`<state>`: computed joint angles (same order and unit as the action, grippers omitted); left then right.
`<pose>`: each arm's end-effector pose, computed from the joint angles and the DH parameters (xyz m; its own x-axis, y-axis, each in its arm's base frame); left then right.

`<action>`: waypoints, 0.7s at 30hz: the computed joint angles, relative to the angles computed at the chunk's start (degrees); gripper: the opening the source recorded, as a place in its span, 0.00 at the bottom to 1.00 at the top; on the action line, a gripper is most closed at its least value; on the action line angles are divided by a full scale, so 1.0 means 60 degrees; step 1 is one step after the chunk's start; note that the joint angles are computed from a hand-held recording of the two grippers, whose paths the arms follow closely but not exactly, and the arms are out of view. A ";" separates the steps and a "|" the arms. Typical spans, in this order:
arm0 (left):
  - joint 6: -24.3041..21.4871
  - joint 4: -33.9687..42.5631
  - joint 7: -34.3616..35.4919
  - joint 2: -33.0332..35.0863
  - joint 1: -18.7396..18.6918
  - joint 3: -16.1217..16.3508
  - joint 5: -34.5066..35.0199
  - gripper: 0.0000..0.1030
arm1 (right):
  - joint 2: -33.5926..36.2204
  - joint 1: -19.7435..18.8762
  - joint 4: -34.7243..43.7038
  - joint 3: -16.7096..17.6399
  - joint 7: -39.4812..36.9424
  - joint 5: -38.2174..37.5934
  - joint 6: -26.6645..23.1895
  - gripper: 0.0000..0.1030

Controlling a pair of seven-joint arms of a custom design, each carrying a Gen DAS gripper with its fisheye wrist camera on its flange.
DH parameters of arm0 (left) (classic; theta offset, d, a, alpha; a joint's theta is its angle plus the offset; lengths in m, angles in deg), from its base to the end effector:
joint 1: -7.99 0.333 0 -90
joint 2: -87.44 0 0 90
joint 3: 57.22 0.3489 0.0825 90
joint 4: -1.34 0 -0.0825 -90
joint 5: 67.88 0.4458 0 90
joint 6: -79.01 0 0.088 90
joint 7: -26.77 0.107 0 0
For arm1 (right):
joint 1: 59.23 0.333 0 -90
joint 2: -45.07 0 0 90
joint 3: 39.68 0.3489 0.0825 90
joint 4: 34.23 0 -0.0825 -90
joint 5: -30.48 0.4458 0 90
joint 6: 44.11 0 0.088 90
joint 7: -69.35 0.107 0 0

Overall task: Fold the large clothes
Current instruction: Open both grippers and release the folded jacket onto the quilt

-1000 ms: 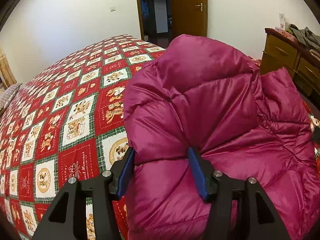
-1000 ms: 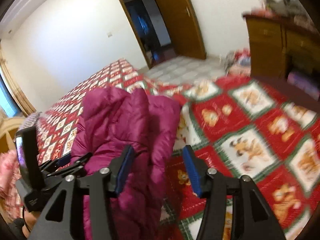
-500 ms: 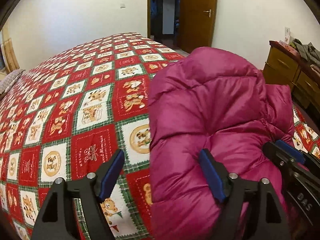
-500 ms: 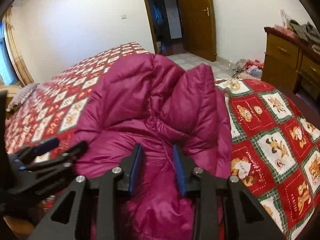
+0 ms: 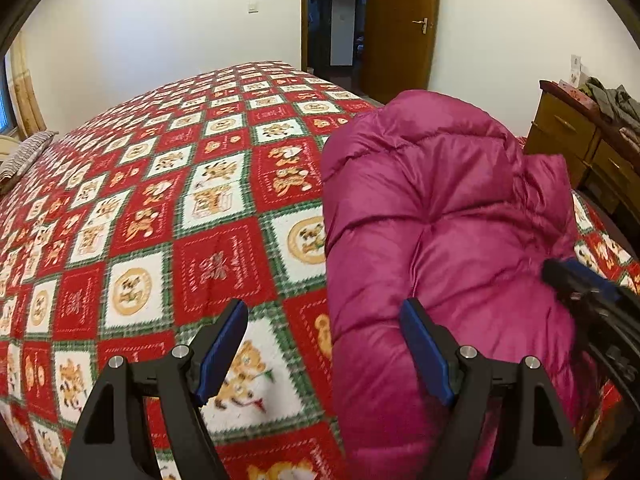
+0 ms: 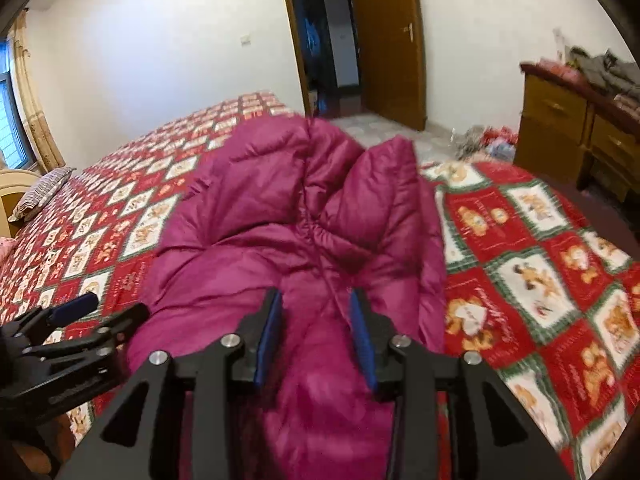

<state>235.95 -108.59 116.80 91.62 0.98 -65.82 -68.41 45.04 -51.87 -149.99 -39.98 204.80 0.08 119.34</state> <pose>0.6609 -0.1816 0.5501 -0.2654 -0.9640 0.0190 -0.7100 0.1821 -0.6803 0.6466 0.1075 0.5492 -0.1655 -0.9785 -0.1229 -0.6176 0.2000 -0.7606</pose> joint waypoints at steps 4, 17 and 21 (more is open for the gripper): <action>0.0456 -0.0642 0.0193 -0.0459 0.0054 0.0003 0.0043 0.77 | -0.0790 -0.0075 -0.0556 0.0293 0.2568 -0.2792 -0.0396 0.62; 0.0944 -0.2326 0.0489 -0.1814 0.0325 -0.0259 0.0136 0.77 | -0.1881 -0.0084 -0.1763 0.0778 0.3152 -0.2267 -0.0673 0.62; 0.0714 -0.2683 0.0435 -0.2208 0.0352 -0.0307 0.0050 0.77 | -0.2237 -0.0124 -0.2072 0.0877 0.3045 -0.1973 -0.0612 0.63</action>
<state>240.24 -124.69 119.42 78.38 3.09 -67.66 -68.11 31.61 -52.61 -162.43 -34.72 223.07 -11.76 115.67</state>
